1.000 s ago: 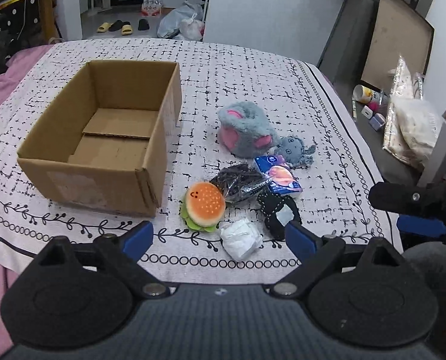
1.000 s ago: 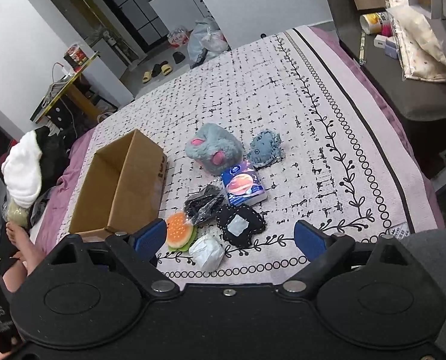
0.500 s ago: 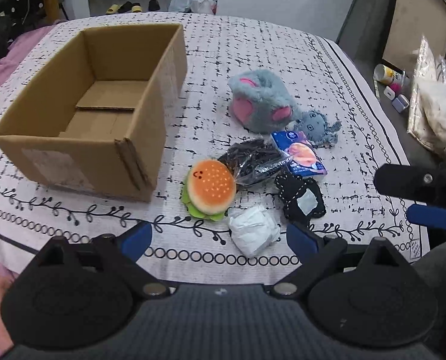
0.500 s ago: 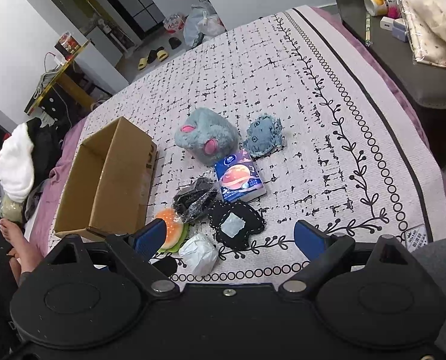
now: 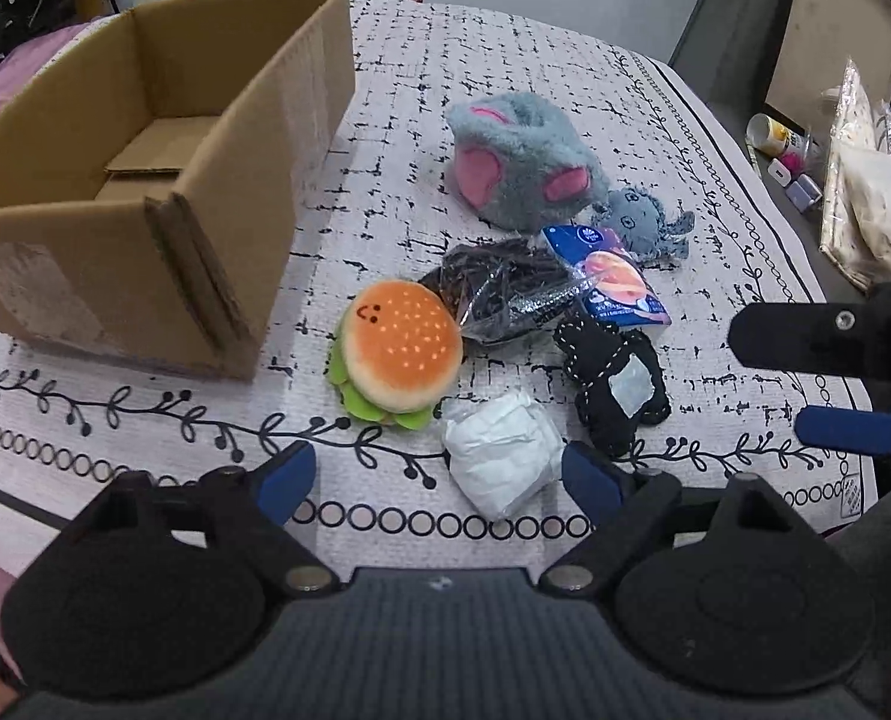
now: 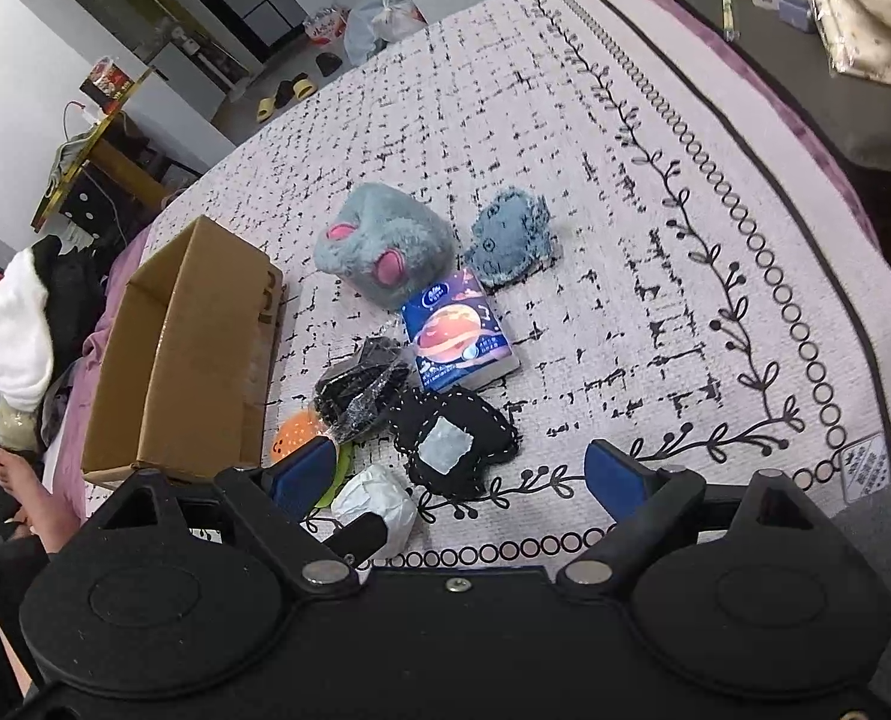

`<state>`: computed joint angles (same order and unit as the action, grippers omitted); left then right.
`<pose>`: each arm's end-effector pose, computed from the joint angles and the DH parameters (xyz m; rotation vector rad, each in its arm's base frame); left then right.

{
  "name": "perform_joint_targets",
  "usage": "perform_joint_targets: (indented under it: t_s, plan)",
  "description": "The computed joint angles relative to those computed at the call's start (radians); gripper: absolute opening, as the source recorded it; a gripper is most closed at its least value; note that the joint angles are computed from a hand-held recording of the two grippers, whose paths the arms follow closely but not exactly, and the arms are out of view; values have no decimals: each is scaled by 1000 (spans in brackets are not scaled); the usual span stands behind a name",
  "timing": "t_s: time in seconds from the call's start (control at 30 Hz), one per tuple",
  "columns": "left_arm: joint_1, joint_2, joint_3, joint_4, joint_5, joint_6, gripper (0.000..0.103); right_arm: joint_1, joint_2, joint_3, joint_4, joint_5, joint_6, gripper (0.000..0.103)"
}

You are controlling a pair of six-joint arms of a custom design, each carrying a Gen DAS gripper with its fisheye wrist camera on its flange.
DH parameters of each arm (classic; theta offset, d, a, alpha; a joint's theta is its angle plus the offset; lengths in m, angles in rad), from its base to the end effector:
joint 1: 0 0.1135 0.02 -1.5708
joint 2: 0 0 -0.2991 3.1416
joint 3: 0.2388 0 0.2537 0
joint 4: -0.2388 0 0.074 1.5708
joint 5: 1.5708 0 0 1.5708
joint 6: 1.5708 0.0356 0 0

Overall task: Organize soft objects
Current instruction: 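Move both tools toward the pile of items beside the box, then grasp the white plastic bag with the left tool while the right tool grasps the black patch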

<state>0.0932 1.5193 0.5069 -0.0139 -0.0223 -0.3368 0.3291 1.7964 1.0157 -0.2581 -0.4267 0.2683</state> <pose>0.2417 0.0234 0.1412 -0.5621 2.5363 -0.0594 0.3342 0.1297 0.1825 -0.2375 2.6507 0.7631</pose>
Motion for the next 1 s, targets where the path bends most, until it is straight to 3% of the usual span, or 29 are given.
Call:
perform_joint_targets:
  t_s: [0.23, 0.4, 0.83, 1.0]
  plan:
    - [13, 35, -24, 83, 8, -5, 81, 16, 63, 37, -11, -6, 24, 87]
    - [33, 23, -41, 129, 49, -7, 46, 32, 98, 59, -16, 0, 36, 83]
    - [75, -83, -73, 91, 101, -5, 43, 78, 165, 88, 7, 62, 112, 77]
    - [88, -129, -80, 66, 118, 12, 43, 115, 194, 105, 21, 124, 122, 64]
